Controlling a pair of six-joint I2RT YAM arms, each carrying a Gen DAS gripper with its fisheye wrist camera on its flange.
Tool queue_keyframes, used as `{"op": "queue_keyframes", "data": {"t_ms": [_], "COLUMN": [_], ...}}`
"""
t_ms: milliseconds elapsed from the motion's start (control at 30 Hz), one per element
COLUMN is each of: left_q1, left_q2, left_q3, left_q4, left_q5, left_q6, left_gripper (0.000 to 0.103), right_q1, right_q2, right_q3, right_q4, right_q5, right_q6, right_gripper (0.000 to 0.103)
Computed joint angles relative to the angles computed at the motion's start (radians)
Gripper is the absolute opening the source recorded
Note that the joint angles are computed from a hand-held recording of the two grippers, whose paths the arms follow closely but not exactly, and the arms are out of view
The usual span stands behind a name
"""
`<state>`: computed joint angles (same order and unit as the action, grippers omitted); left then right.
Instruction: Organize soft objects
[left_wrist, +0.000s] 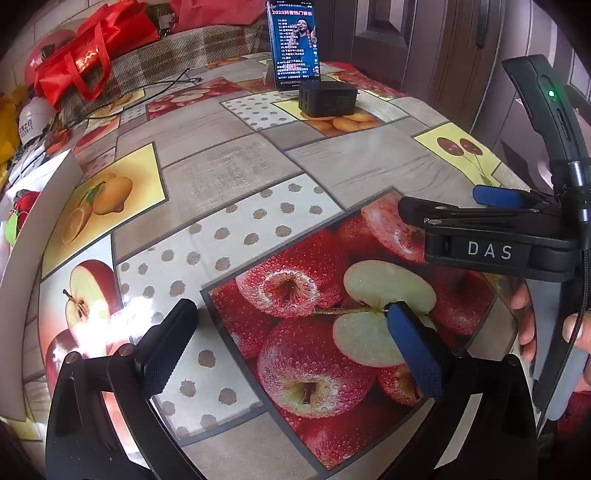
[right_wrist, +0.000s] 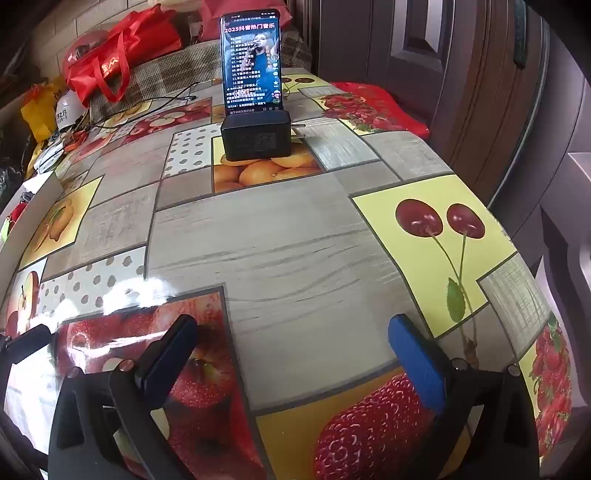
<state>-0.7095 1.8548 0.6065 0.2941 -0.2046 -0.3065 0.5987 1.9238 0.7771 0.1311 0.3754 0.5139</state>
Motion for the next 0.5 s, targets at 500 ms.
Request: {"op": "queue_keyframes", "data": {"t_ms": [500], "left_q1": [0.002], "left_q2": [0.0], "left_q3": [0.001], "left_q4": [-0.001], "left_q5": [0.006], "left_q6": [-0.001], "left_gripper": [0.103], "right_q1": [0.004], "right_q2": [0.014], "right_q3": [0.001], "right_q4": [0.034], "right_q5": [-0.007], "right_q6": [-0.019], "right_gripper": [0.103]}}
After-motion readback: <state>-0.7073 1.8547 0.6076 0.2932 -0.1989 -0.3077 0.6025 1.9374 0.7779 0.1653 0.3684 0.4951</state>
